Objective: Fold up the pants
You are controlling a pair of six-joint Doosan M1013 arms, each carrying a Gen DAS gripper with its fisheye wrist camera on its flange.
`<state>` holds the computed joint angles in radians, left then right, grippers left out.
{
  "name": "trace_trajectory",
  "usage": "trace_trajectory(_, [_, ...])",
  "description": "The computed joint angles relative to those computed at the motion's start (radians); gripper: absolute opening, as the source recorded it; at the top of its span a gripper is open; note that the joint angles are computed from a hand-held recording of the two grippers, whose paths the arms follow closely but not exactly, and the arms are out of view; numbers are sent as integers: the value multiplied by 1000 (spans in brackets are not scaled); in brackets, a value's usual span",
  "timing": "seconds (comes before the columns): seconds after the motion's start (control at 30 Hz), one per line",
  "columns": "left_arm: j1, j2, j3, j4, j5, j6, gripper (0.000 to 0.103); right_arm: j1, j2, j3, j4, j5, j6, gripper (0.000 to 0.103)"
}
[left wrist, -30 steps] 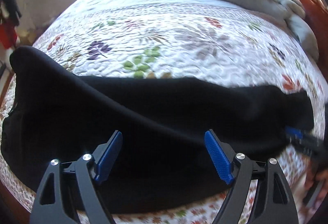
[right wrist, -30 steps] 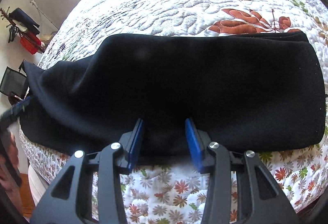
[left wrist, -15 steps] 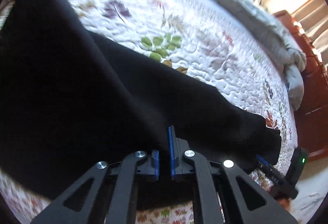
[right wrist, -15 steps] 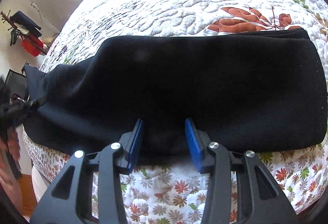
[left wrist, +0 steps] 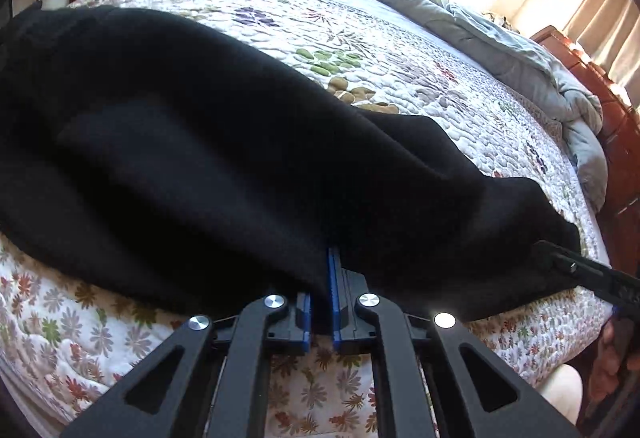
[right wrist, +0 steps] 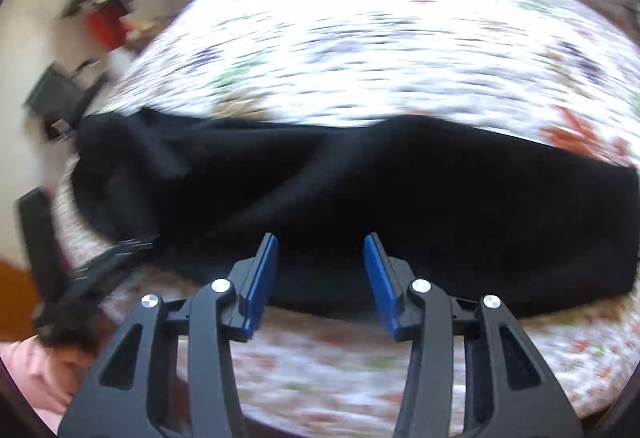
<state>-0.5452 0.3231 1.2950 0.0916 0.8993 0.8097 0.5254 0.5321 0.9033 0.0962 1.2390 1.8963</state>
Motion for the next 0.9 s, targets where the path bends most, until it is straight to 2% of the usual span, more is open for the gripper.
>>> trace_trajectory(0.07, [13, -1, -2, -48, -1, 30, 9, 16, 44, -53, 24, 64, -31, 46])
trace_trajectory(0.13, [32, -10, 6, -107, 1, 64, 17, 33, 91, -97, -16, 158, -13, 47])
trace_trajectory(0.2, [58, -15, -1, -172, 28, 72, 30, 36, 80, -64, -30, 110, 7, 49])
trace_trajectory(0.23, [73, -23, 2, -185, 34, 55, 41, 35, 76, -59, -25, 101, 15, 49])
trace_trajectory(0.3, [109, -41, 16, -214, 25, 33, 49, 29, 72, -55, -1, 98, 13, 49])
trace_trajectory(0.4, [169, -54, 28, -217, 34, -12, 50, 15, 61, -37, 28, 87, 11, 49])
trace_trajectory(0.53, [248, -59, 47, -226, 25, -110, 52, 20, 65, -46, 11, 99, 7, 53])
trace_trajectory(0.67, [317, -55, 71, -365, -44, -99, 52, 24, 68, -45, 4, 99, 0, 56])
trace_trajectory(0.77, [338, -42, 58, -438, -62, -73, 59, 25, 71, -50, 4, 105, 0, 57])
trace_trajectory(0.9, [333, -29, 36, -433, -51, -97, 57, 26, 82, -65, 2, 111, 0, 57])
